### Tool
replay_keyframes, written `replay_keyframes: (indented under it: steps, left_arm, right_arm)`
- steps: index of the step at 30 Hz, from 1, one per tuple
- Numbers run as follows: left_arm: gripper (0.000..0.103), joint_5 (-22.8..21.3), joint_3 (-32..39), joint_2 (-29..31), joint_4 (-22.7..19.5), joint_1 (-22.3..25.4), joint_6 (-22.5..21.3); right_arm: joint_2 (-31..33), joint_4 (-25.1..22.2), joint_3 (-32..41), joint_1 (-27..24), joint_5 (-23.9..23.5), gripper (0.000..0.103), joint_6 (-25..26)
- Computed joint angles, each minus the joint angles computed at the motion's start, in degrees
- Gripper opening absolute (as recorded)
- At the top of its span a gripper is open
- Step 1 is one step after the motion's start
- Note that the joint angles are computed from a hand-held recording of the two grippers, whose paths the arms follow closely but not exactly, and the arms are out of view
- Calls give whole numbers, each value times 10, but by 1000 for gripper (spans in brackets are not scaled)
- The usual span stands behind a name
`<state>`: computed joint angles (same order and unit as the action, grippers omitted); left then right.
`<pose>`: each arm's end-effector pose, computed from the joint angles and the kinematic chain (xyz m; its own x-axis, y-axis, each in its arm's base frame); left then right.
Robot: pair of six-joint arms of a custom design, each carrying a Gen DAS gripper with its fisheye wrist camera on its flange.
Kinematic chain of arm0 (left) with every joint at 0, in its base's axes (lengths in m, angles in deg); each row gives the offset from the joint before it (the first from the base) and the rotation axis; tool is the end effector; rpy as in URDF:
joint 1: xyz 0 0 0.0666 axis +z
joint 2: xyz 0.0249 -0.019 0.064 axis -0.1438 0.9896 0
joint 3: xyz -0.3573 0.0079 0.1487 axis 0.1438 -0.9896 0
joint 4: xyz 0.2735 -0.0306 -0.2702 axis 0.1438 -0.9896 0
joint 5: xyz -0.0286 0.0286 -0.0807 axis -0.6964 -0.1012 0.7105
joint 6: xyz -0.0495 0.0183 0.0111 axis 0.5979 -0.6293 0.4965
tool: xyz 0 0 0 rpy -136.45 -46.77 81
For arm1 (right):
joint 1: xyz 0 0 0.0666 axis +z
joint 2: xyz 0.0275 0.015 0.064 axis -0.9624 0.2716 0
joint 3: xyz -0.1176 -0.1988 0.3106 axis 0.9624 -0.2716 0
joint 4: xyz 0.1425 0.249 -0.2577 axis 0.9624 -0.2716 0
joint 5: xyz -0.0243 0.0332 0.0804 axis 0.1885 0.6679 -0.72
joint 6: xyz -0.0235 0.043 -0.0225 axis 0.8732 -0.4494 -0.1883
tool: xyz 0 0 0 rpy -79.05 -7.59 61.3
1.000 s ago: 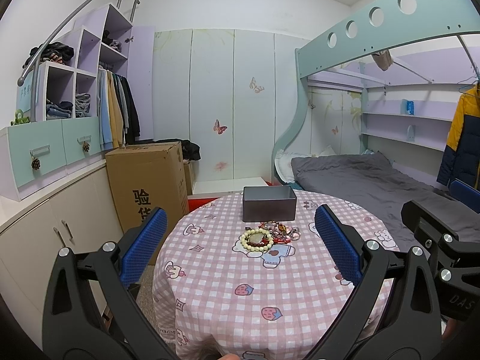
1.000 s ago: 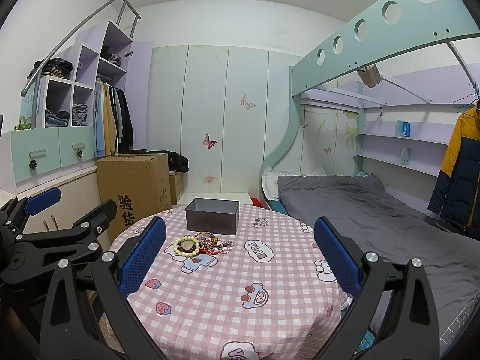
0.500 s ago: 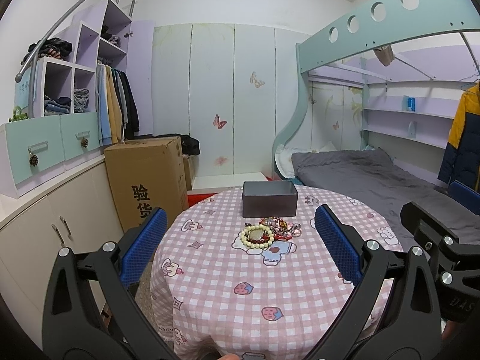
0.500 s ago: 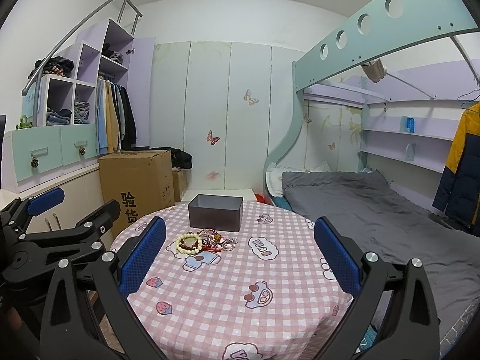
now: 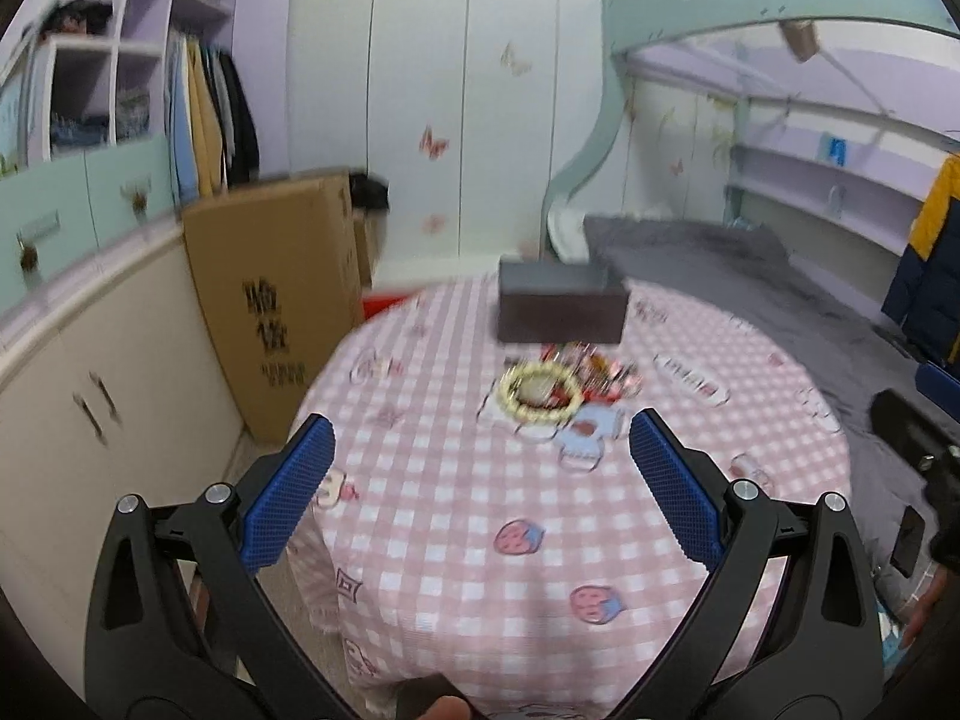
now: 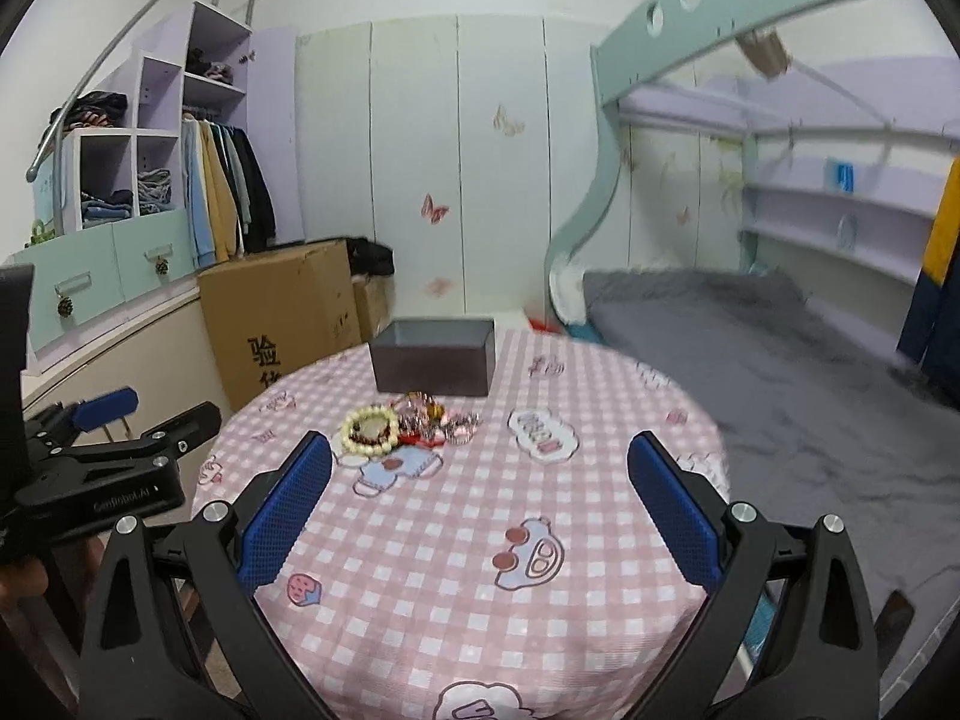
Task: Organize jewelry
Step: 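Lower the left gripper onto the cream bead bracelet and close it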
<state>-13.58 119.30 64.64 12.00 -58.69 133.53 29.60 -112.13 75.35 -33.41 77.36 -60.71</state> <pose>0.2865 -0.2994 0.4875 -0.4294 -0.2225 -0.8753 -0.4563 0.8898 -0.0023 0.3504 0.2999 0.4885 -0.3498 -0.1681 -0.9216 -0.5825 0.8095 0.0734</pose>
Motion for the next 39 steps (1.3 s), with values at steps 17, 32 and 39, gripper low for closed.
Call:
replay_keyframes:
  steps: [17, 32, 39]
  left_arm:
    - [88, 231, -35, 18, 184, 180, -207]
    - [28, 377, -6, 81, 222, 257, -306]
    - [10, 403, -23, 70, 253, 263, -320]
  right_arm:
    - [132, -81, 117, -32, -39, 95, 42]
    - [246, -167, 264, -37, -78, 95, 91]
    - [291, -216, 326, -28, -93, 92, 112]
